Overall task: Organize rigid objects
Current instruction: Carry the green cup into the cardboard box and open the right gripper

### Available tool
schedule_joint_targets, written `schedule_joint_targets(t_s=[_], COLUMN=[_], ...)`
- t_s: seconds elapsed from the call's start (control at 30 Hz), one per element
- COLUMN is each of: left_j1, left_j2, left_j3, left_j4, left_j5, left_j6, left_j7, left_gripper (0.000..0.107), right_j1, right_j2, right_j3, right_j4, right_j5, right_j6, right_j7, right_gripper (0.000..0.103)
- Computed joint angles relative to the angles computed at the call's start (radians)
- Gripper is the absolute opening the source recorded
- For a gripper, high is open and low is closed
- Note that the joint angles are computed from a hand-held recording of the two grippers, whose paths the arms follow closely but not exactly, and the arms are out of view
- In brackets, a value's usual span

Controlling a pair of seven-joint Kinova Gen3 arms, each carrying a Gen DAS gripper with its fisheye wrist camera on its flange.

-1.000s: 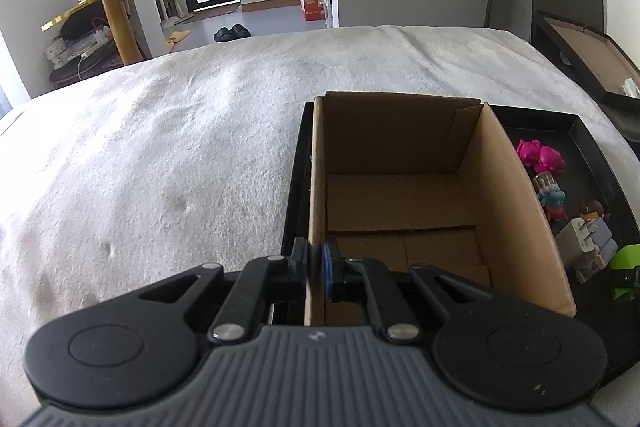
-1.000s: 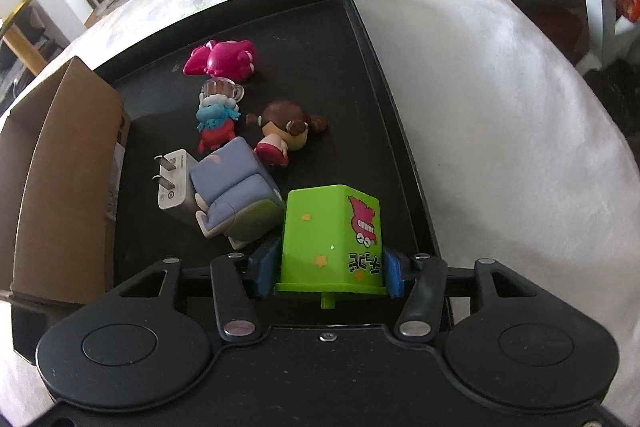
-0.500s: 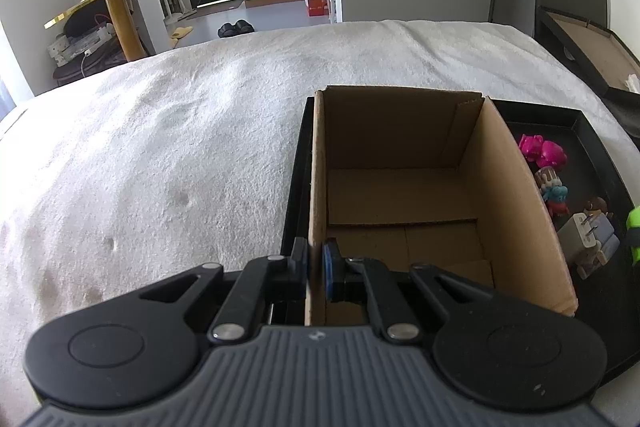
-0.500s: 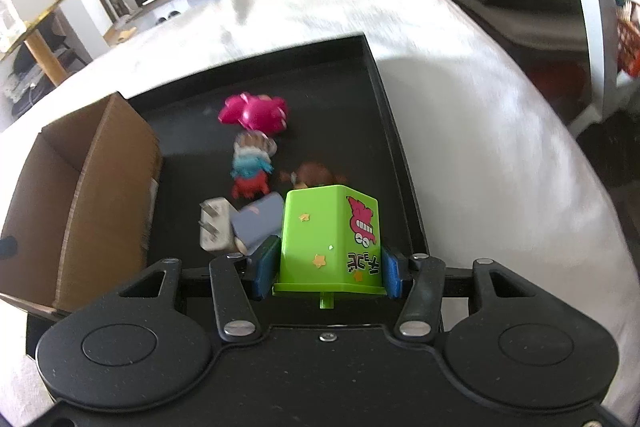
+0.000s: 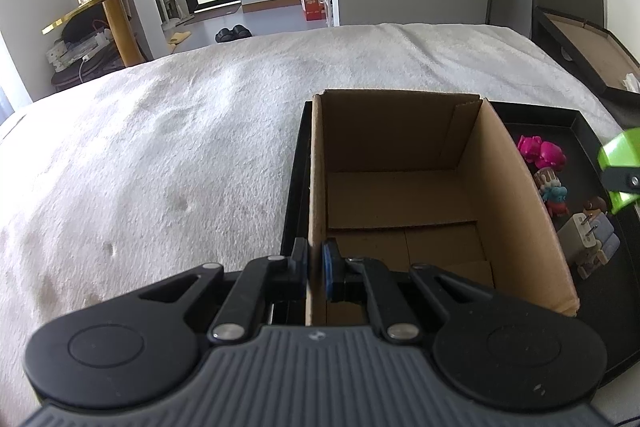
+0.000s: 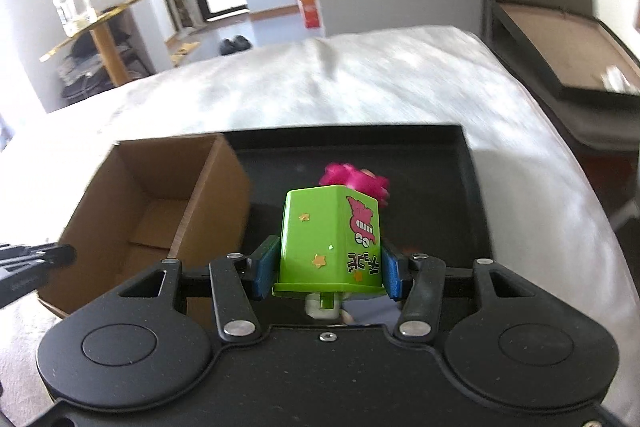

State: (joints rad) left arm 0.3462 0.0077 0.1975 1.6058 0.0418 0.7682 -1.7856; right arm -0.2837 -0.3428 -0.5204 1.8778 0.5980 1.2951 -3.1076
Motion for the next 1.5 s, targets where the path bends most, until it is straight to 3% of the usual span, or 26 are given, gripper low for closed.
schedule_joint_targets(t_s=[0.4,0.93,1.33,1.37,1.4,1.43,1.47,1.5], left_j1=[-0.019,-0.086,-0.103,-0.103,-0.102,-0.1,-0.098,-0.094], left_j2=[0.0,0.011,0.016,0.017,0.017,0.016,0.019,0.019], left_j3=[-0.013,-0.043,-0.046,-0.045,-0.044,-0.042,-0.041,-0.038], left_j4=[0.012,0.029,0.03,0.028,0.026,0.025,0.02,0.018], left_j5=[0.082,0.31,0.344,0.341,0.335,0.328,0.321,0.307], left_j6=[-0.026,-0.026,-0.017,-0.015,-0.014,-0.013,-0.006,-0.005], left_j7=[-0.079,-0.288,-0.323,-0.32,-0.313,-0.307,-0.299,-0.286], left_gripper=[0.006,0.006,0.006,0.006,0.006,0.006,0.007,0.007], right_j1=[-0.06,-0.185,-0.257,-0.267,-0.27,-0.291,-0.299,-0.313], right_j2=[0.082,0.188,0.247,0.253,0.266,0.283,0.289,0.29], right_j3=[0.014,0.088,0.159,0.158,0.138,0.127,0.111,0.114], right_j4=[-0.048,-0.115,-0.155,-0.163,-0.172,-0.179,-0.181,-0.179], right_j5=[0.124,0.208,0.216,0.228,0.256,0.295,0.321,0.331], right_j6=[-0.061,-0.131,-0.166,-0.157,-0.132,-0.094,-0.069,-0.059], right_j7=[0.052,0.147,0.149,0.148,0.151,0.14,0.143,0.151], right_gripper=[0.051,0.051,0.052,0.06,0.081,0.09,0.096,0.096])
